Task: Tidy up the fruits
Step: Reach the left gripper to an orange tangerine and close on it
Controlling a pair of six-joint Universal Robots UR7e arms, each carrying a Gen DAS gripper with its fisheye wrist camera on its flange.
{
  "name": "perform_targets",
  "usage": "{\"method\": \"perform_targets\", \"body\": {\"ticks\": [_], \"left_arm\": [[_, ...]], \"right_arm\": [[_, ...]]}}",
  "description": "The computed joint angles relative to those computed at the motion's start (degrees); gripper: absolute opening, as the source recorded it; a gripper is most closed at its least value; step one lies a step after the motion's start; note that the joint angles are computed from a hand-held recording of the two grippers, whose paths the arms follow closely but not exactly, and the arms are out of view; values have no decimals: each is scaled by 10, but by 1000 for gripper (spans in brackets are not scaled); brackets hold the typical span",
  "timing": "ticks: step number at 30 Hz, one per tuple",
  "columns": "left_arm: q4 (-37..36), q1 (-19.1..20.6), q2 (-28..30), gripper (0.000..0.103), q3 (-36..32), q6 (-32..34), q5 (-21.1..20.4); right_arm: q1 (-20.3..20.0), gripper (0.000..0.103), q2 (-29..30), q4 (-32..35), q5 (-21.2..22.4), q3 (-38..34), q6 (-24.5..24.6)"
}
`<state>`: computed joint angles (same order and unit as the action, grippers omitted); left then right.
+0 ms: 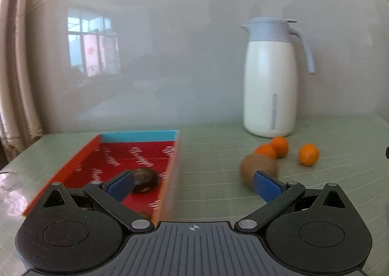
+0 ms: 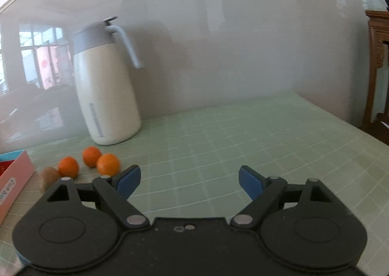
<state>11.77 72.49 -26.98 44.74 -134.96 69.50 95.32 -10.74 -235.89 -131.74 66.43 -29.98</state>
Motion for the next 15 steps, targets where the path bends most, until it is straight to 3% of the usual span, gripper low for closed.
{"method": "perform_targets", "body": {"ticks": [15], "left_arm": [[77, -37, 118, 103, -126, -22, 26]], "right_arm": [[-28, 88, -39, -72, -25, 59, -7]]}}
